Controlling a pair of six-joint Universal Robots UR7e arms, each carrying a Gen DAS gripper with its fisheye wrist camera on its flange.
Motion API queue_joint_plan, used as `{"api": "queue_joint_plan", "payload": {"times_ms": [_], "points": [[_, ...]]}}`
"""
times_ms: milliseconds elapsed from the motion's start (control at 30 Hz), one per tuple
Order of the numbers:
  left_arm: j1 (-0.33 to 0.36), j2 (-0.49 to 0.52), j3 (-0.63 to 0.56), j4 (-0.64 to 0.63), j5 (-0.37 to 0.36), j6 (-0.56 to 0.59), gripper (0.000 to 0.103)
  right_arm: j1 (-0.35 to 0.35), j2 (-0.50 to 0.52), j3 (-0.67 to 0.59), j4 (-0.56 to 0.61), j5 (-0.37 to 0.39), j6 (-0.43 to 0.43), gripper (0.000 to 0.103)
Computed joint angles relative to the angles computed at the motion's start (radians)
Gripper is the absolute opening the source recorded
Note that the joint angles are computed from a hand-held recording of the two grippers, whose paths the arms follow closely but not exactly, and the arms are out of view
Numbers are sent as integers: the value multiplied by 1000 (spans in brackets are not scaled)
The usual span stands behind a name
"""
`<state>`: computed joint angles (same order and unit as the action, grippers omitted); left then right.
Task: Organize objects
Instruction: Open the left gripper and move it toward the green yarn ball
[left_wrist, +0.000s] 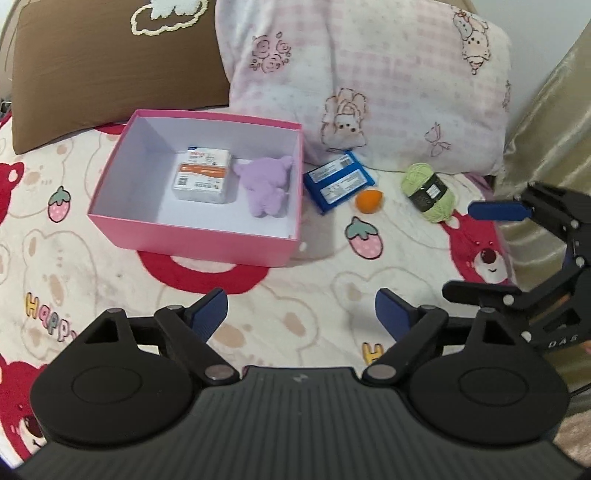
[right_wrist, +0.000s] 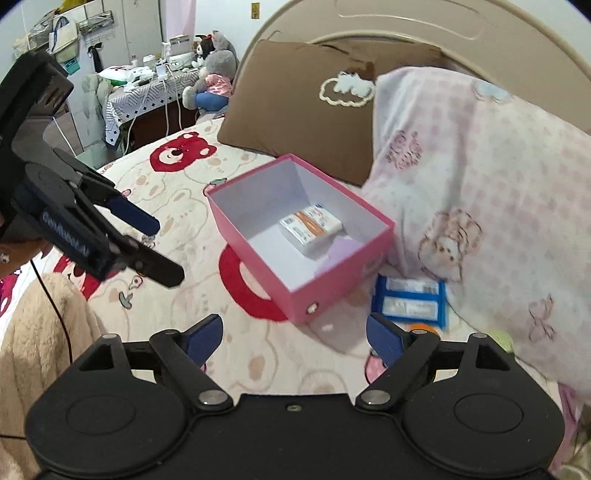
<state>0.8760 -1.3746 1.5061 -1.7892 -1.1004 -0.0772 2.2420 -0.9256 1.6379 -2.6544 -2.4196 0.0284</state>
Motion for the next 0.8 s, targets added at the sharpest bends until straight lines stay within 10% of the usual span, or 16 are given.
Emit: {"api": "queue_joint_plan", "payload": {"times_ms": [800], "points": [[-51, 123, 49, -49, -196, 71, 90, -19, -223, 270, 39, -80, 132, 88]]}}
